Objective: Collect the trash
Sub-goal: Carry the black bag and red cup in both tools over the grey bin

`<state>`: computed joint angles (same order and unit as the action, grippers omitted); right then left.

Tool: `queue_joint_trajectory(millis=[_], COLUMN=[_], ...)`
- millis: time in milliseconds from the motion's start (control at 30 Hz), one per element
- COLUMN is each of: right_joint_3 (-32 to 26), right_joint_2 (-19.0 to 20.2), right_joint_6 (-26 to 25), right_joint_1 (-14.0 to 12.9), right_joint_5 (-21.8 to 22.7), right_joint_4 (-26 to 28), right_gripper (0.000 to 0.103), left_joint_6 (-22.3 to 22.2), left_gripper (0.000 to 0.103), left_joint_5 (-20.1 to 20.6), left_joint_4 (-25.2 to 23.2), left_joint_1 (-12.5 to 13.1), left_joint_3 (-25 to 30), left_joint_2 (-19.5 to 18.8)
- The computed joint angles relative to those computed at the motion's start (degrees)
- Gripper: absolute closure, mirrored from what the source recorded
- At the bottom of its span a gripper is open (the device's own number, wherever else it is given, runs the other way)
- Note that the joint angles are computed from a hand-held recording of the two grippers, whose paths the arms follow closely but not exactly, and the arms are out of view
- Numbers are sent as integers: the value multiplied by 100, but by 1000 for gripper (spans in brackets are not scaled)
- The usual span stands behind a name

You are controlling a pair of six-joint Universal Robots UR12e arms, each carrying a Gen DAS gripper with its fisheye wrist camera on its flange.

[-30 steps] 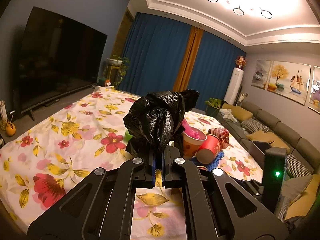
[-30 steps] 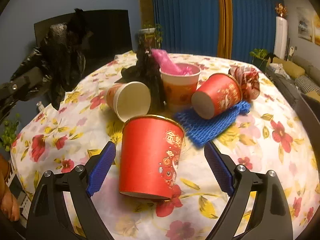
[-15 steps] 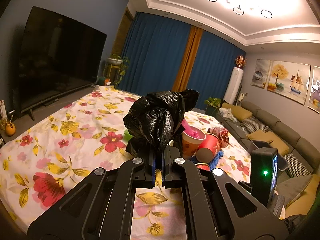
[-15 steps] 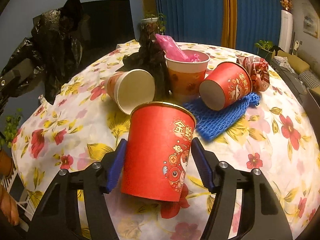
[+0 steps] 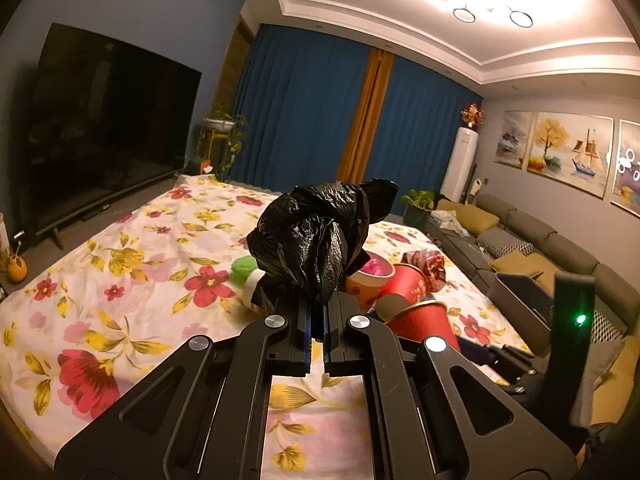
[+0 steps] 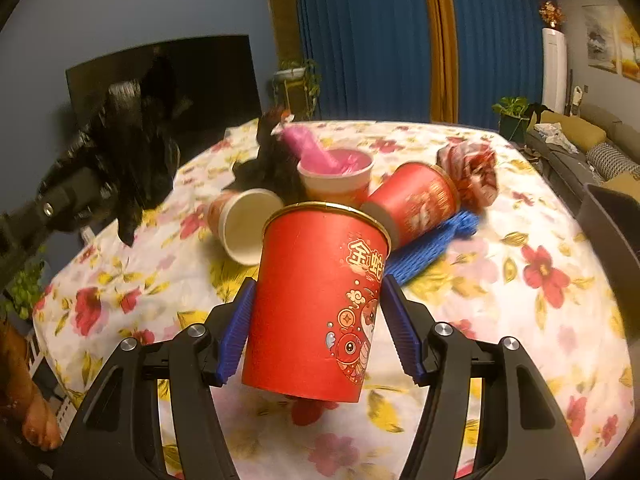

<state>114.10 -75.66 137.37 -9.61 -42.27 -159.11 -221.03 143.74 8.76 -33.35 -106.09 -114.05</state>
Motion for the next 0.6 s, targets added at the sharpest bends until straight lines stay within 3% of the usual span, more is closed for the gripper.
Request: queue_joint_trajectory(millis=[600], right_joint_3=[-272], right_joint_2=[161], right_joint_6=[918], right_joint_1=[-575], right_joint_5=[289], right_joint_4=[-874], right_gripper=[42], left_joint_6=[1146], left_gripper=[100], left_joint_5=[-560], left_joint_4=[99], left_joint_1=[-50], left_joint_3=[905], left_joint_2=[-467])
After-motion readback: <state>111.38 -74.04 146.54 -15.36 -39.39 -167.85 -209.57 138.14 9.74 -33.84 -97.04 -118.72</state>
